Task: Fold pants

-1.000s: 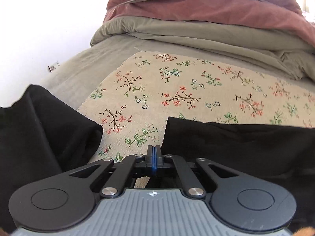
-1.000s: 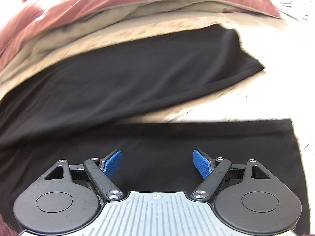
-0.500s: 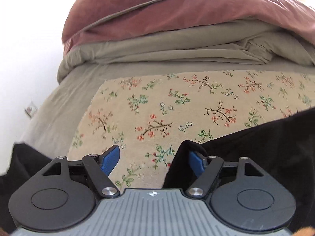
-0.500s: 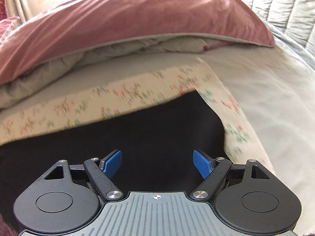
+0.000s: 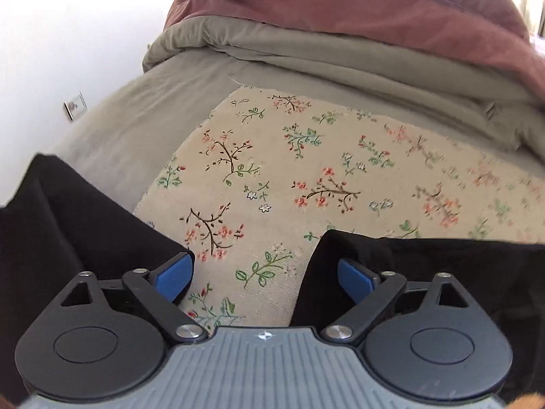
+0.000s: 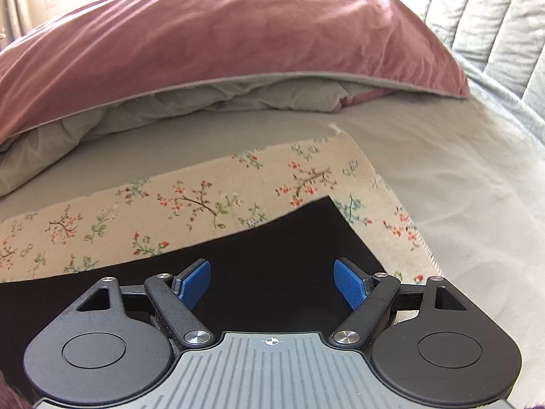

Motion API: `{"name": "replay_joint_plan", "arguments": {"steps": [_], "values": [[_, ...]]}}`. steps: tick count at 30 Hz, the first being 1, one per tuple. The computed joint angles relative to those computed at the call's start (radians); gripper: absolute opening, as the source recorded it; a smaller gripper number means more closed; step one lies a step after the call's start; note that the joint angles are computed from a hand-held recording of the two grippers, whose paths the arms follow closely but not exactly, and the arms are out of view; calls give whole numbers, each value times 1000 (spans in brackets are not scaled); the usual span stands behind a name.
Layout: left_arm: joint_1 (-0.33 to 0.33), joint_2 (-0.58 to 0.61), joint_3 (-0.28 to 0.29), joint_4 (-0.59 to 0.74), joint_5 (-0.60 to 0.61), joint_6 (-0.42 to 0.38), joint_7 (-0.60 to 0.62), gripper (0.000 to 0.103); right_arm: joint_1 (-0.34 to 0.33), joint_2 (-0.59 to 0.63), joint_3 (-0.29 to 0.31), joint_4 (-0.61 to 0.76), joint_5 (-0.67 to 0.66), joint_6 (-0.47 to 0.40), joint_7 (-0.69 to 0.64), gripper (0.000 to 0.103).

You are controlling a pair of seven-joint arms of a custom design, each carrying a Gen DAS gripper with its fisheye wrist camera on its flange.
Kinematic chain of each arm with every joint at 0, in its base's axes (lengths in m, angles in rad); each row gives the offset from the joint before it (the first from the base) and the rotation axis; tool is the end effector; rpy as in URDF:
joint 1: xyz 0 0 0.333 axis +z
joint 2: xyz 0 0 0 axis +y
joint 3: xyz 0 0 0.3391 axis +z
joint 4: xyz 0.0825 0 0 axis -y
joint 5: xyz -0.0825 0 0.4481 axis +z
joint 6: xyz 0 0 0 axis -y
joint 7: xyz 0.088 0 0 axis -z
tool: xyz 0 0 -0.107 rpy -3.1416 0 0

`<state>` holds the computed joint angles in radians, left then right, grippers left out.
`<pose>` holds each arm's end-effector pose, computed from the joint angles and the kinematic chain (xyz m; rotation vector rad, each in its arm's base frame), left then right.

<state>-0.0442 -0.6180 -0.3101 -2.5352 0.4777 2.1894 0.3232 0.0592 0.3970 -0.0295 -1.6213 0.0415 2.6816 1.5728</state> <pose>0.4157 -0.1417 0.4974 -2.2865 1.0785 -0.2846 0.7817 0.0252 0.4643 -1.8318 1.8262 -0.6008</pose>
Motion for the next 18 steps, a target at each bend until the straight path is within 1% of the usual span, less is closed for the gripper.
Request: {"name": "replay_joint_plan", "arguments": {"steps": [1,2,4,5,6,7,8,9,10,11,12,13,14,16,17,18], "values": [[-10,-37,10,-24,-14,19,-8,103,-9,6,5,4,15,-5,-4,81],[-22,-67,17,-37,-38,6,-4,103,-24,8,17,1,43,5,-19,81],[-26,-116,-1,-49,-64,-68,-20,103,-54,10,37,-10,104,37,-43,81],[-29,-148,-8,-67,-64,-77,-30,103,-62,12,41,-12,123,50,-52,81],[-30,-187,-10,-96,-57,-47,-51,103,-59,16,33,-10,118,55,-52,81],[-32,-230,-3,-136,-49,28,-72,103,-47,21,18,-4,96,55,-43,81],[-29,-267,10,-175,-46,123,-93,103,-29,30,-3,6,63,53,-24,81],[-12,-280,10,-195,-48,199,-121,103,-18,37,-16,16,40,51,-8,81],[17,-276,-5,-201,-41,265,-150,103,-10,40,-26,22,24,59,12,81],[37,-256,-9,-199,-33,325,-147,103,-11,43,-26,22,23,83,26,81],[45,-218,-3,-187,-28,370,-113,103,-25,43,-10,19,43,112,22,81],[47,-173,4,-171,-28,402,-69,103,-37,47,5,24,62,123,17,81],[51,-130,2,-154,-31,419,-36,103,-36,58,3,40,64,109,28,81],[64,-39,-12,-110,-31,415,20,103,-20,83,-13,75,35,66,46,81],[87,1,-41,-86,-14,390,17,103,5,94,-40,86,-11,54,67,81],[102,43,-60,-56,0,347,15,103,32,100,-69,86,-60,60,97,80]]}}
